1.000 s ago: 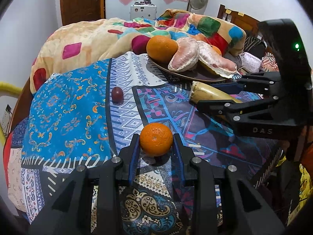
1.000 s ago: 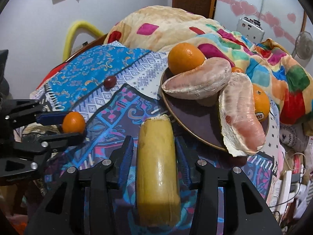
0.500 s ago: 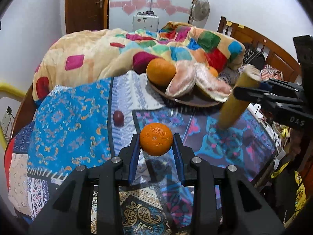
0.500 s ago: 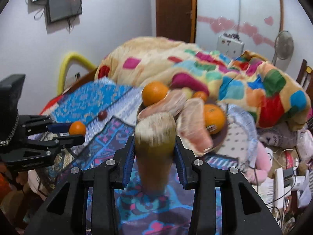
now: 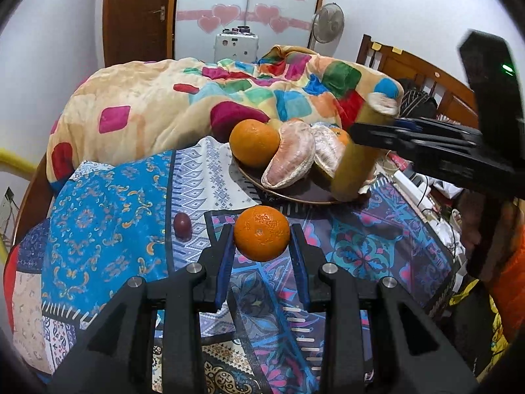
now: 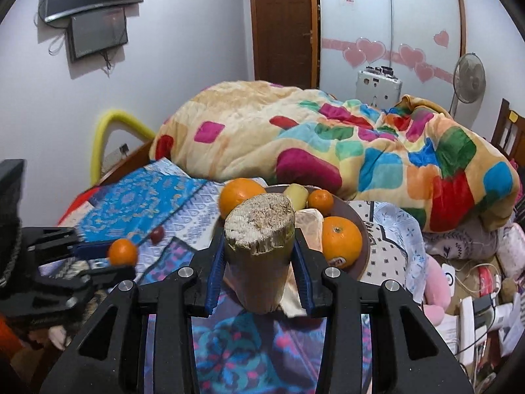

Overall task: Organize fruits
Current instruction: 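Stand the corn cob upright on the plate with the right tool while the left tool carries the mandarin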

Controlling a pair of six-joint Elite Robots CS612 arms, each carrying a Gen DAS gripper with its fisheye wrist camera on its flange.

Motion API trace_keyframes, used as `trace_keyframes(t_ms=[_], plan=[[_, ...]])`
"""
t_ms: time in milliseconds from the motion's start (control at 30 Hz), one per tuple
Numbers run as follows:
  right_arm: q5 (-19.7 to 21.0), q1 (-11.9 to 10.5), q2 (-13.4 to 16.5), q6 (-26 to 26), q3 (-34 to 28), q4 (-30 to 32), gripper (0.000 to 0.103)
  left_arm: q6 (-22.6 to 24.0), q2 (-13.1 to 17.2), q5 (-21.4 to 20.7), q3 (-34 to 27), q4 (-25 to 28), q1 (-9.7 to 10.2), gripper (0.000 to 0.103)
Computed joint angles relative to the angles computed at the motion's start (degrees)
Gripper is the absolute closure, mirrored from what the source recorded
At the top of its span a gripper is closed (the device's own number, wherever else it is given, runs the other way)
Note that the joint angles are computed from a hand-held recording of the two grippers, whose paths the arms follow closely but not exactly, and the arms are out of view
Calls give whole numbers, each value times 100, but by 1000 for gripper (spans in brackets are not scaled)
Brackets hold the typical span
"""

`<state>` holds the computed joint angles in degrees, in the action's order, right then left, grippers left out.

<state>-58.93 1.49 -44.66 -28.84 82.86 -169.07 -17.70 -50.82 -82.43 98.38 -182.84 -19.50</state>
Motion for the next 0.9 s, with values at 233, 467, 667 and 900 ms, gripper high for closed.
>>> trace_keyframes(t_ms=[233, 467, 667, 900], plan=[[-35, 29, 300, 482, -440, 185, 67, 78, 83, -31, -97, 51, 37, 70], [-394, 72, 314, 358, -433, 82, 57, 35, 196, -147, -295, 205, 76, 70], [-362, -10, 226, 201, -260, -157, 45, 62, 288, -195, -500, 313, 38, 70], [-288, -165, 108, 114, 28, -389, 45, 209, 436, -121, -833, 574, -56, 70]])
